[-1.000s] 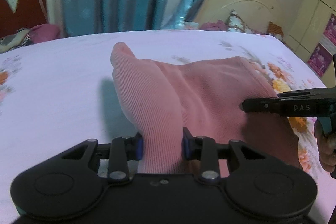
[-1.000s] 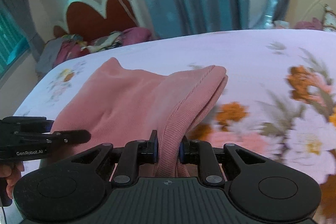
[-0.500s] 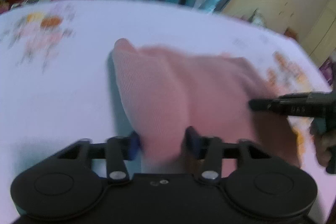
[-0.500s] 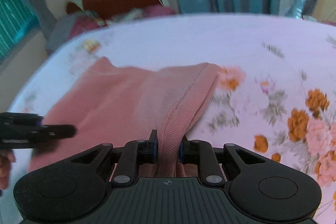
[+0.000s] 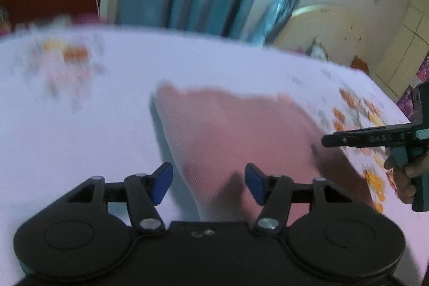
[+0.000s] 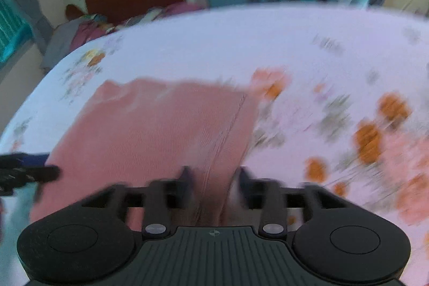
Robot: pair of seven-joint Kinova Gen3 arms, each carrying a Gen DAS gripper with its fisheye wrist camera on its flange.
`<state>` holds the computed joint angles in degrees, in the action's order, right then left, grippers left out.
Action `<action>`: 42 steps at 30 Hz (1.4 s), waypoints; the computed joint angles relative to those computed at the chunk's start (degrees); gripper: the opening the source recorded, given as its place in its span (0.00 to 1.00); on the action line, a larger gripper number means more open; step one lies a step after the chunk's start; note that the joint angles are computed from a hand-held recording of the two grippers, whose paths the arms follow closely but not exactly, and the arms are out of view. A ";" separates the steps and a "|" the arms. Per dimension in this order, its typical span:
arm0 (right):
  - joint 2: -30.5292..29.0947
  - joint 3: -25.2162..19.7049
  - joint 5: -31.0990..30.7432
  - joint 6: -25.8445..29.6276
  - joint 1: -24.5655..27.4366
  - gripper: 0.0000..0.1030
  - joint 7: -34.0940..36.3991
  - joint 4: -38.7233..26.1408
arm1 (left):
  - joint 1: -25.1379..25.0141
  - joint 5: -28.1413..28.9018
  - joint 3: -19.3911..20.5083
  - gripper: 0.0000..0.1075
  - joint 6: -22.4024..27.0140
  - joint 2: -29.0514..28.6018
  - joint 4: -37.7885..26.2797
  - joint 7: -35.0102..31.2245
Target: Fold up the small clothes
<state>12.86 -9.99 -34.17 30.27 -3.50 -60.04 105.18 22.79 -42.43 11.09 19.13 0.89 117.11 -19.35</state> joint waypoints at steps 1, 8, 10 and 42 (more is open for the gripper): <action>0.42 -1.34 -1.00 0.95 1.52 0.51 1.25 -0.91 | -2.65 0.77 1.70 0.43 -1.64 -0.57 0.18 -2.33; 7.61 5.95 10.69 0.08 -9.13 0.00 -6.33 -7.08 | -19.24 7.87 19.74 0.33 1.43 9.58 -7.51 -18.59; 8.64 6.05 12.38 -0.25 -9.13 0.00 -10.97 -8.18 | -23.56 11.22 23.19 0.33 0.42 9.84 -7.11 -20.35; -9.42 5.19 -5.44 4.25 -2.63 0.10 6.24 11.01 | 9.68 -5.04 6.84 0.22 15.13 -0.27 0.46 16.32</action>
<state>3.44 -4.79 -39.61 34.53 -6.13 -53.80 116.19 32.46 -47.47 17.93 34.26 0.62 117.57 -3.03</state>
